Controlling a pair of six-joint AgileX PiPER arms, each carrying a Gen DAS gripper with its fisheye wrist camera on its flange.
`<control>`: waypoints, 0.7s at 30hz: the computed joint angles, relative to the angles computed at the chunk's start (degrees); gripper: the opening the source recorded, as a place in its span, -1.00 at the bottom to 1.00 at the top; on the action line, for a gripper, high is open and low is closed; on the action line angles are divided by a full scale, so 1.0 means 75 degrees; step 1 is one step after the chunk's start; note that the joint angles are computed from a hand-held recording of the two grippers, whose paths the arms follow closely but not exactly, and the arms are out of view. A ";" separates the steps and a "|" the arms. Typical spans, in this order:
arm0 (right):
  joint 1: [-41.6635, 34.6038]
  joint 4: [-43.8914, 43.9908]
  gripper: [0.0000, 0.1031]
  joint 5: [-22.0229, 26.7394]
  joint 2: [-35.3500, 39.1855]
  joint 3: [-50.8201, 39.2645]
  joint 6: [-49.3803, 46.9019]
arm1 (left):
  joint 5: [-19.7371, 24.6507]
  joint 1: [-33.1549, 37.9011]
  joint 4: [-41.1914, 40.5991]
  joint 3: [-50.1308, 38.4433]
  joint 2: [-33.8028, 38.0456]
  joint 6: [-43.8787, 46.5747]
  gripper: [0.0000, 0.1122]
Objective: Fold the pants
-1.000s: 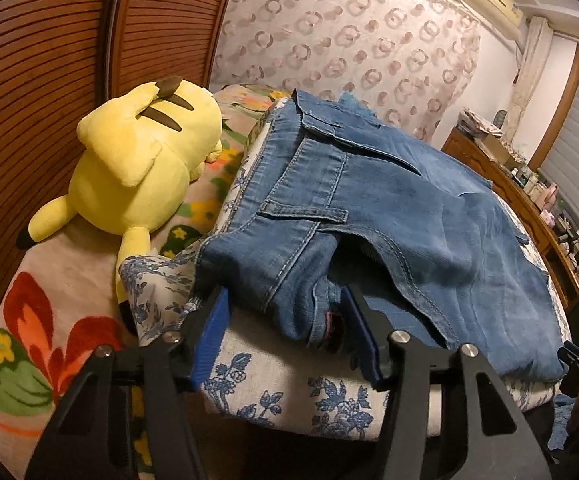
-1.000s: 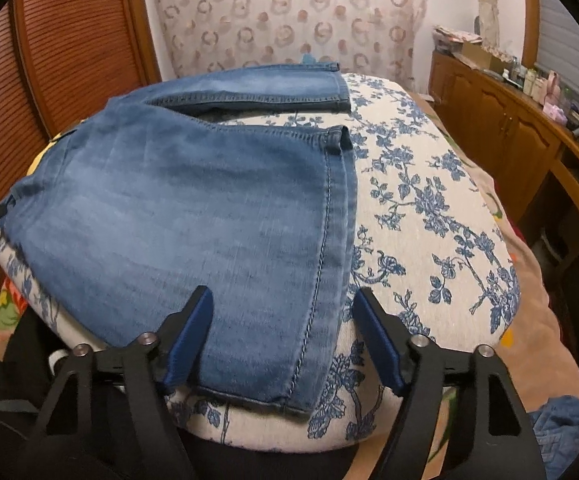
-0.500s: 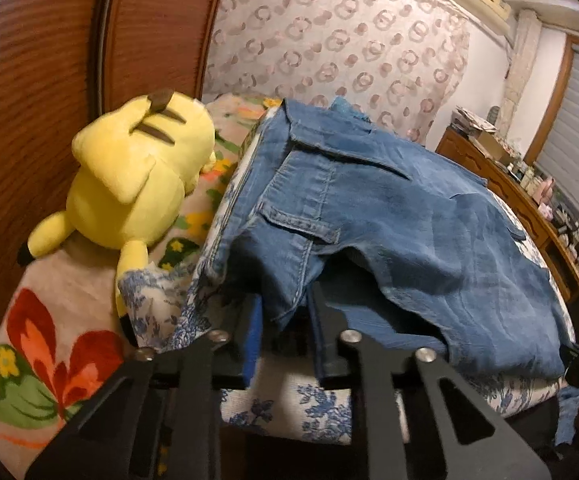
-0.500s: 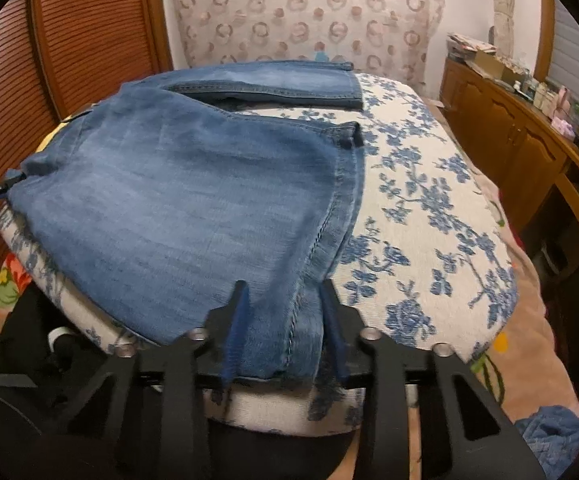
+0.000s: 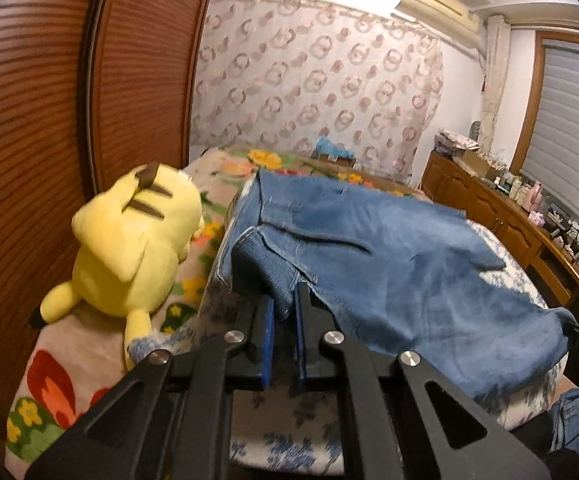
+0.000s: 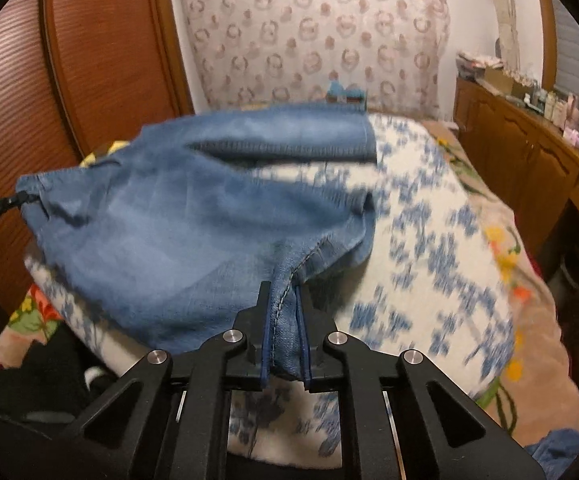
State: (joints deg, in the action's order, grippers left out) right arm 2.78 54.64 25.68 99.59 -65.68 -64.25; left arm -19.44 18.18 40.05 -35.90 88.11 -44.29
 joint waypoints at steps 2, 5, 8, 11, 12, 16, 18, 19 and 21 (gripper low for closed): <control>0.0023 -0.0047 -0.85 0.0056 -0.0001 -0.0335 0.0043 | 0.0095 -0.0157 -0.0178 -0.0118 -0.0082 0.0146 -0.92; 0.0003 -0.0123 -0.85 0.0253 0.0140 -0.0917 0.0132 | 0.0221 -0.0339 -0.0212 -0.0365 -0.0103 0.0162 -0.92; 0.0028 -0.0278 -0.85 0.0324 0.0331 -0.1466 0.0335 | 0.0322 -0.0463 -0.0317 -0.0641 -0.0028 0.0278 -0.92; -0.0021 -0.0200 -0.86 0.0504 0.0563 -0.1995 0.0362 | 0.0380 -0.0492 -0.0399 -0.0899 0.0145 0.0401 -0.92; -0.0021 -0.0217 -0.86 0.0513 0.0665 -0.2169 0.0396 | 0.0412 -0.0492 -0.0336 -0.1040 0.0259 0.0354 -0.92; -0.0004 -0.0410 -0.86 0.0560 0.1160 -0.2828 0.0613 | 0.0530 -0.0546 -0.0375 -0.1532 0.0687 0.0406 -0.92; -0.0018 -0.0619 -0.87 0.0685 0.1535 -0.3284 0.0851 | 0.0590 -0.0644 -0.0653 -0.1674 0.0818 0.0642 -0.92; -0.0029 -0.0654 -0.87 0.0737 0.1629 -0.3397 0.0910 | 0.0611 -0.0649 -0.0660 -0.1766 0.0892 0.0659 -0.92; -0.0050 -0.0781 -0.87 0.0911 0.1920 -0.3769 0.1099 | 0.0675 -0.0706 -0.0784 -0.1932 0.0983 0.0717 -0.92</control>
